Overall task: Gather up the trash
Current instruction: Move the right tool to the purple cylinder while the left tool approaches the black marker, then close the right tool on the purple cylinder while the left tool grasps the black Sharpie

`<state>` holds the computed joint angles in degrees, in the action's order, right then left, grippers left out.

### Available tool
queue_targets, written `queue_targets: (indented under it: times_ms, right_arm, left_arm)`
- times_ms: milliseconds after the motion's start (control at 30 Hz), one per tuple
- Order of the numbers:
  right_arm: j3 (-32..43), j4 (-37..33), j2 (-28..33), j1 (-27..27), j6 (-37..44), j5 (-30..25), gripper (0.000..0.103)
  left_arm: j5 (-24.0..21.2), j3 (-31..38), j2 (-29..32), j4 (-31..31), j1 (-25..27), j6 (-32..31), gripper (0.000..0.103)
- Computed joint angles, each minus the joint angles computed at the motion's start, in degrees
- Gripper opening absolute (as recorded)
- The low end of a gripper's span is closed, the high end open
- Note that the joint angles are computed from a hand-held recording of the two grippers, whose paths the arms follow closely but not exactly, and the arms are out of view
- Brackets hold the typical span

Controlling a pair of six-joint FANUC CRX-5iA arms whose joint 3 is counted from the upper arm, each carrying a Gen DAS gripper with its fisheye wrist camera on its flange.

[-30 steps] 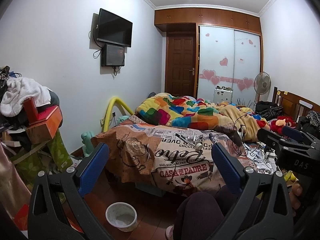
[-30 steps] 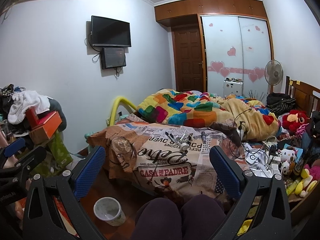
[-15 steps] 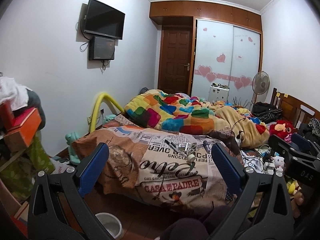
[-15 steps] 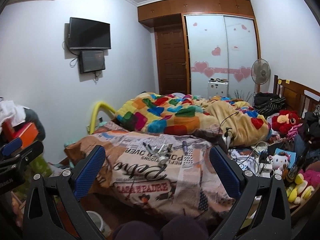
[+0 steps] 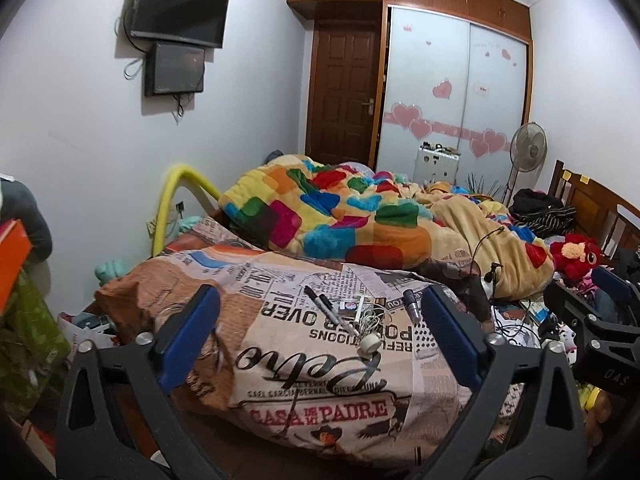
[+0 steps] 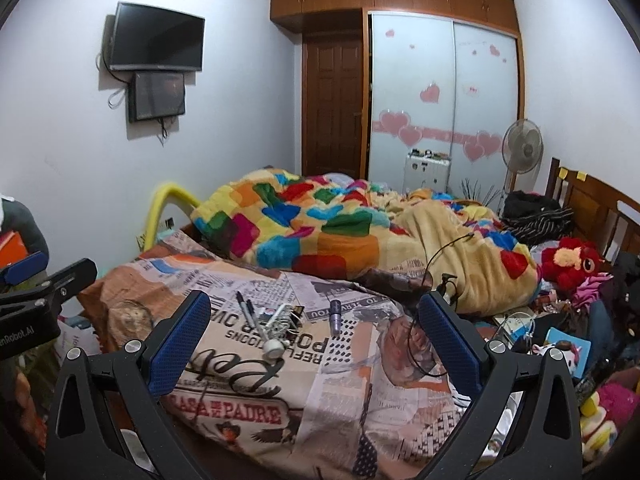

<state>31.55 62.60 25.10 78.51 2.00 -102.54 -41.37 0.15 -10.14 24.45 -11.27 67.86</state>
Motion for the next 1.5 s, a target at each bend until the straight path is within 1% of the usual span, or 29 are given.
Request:
queue_targets:
  times_ms: [133,300,367,400,433,467,633,700,833,900,1033,1100,1133,1167,1233,1333,1500]
  right_arm:
    - [-6.01,-4.21,-3.82,-3.05,-2.1,3.99,0.103]
    - [-14.84,-9.83,-9.35,-7.12,-6.19,10.88,0.103]
    - [-17.33,-11.65,-10.77,-8.32,-7.51,13.02,0.103]
    - [-19.13,-12.95,-11.79,-9.15,-8.49,14.57,0.102]
    - [-20.51,-14.04,-12.58,-10.05,-8.95,16.02,0.101]
    - [-21.92,-15.41,-13.36,-11.09,-9.29,17.74,0.098]
    - [-25.29,-20.85,-14.52,-15.64,-8.4,23.38,0.083]
    - [-25.78,-22.58,-14.14,-17.42,-6.85,25.43,0.077]
    - [-27.36,-24.95,-14.02,-20.3,-4.64,30.82,0.074]
    - [-27.79,-26.52,-13.67,-21.92,-3.13,33.95,0.068]
    - [-27.52,-29.38,-12.18,-24.5,-0.13,37.64,0.057]
    - [-27.04,-31.22,-11.24,-25.89,1.43,39.11,0.046]
    - [-26.95,-31.6,-10.93,-26.23,1.72,39.57,0.044]
    - [-26.94,-31.79,-10.7,-26.55,1.87,39.86,0.041]
    - [-26.82,-31.49,-10.05,-27.1,1.75,40.35,0.04]
    - [-26.31,-31.29,-9.16,-27.91,2.37,40.83,0.036]
    - [-24.91,-31.6,-7.46,-29.23,3.34,42.03,0.032]
  left_arm:
    - [-0.89,3.82,6.26,-1.35,-1.59,1.99,0.085]
    - [-2.85,8.46,13.24,-5.77,-3.29,5.98,0.071]
    - [-4.15,10.23,15.72,-6.92,-3.79,6.68,0.058]
    - [-5.49,11.67,17.63,-7.27,-4.01,6.63,0.055]
    - [-6.23,12.56,18.82,-7.45,-4.22,6.67,0.048]
    - [-7.2,13.94,20.73,-7.5,-4.44,6.54,0.044]
    - [-9.51,18.56,27.6,-5.9,-5.0,5.82,0.043]
    - [-10.75,22.26,31.39,-7.05,-5.49,7.34,0.043]
    - [-15.07,29.6,38.92,-6.92,-5.52,9.23,0.043]
    - [-16.62,33.12,42.63,-6.5,-5.29,10.69,0.043]
    - [-18.43,39.32,48.05,-7.44,-5.47,14.45,0.043]
    - [-19.45,42.19,50.45,-7.76,-5.49,15.99,0.043]
    - [-19.74,43.31,51.36,-8.05,-5.5,16.55,0.041]
    - [-19.91,44.5,52.32,-8.66,-5.6,17.35,0.038]
    - [-21.0,47.04,54.04,-9.74,-5.73,18.54,0.032]
    - [-22.68,50.75,56.52,-11.09,-5.99,19.95,0.027]
    - [-22.43,53.84,58.56,-12.32,-6.47,21.05,0.026]
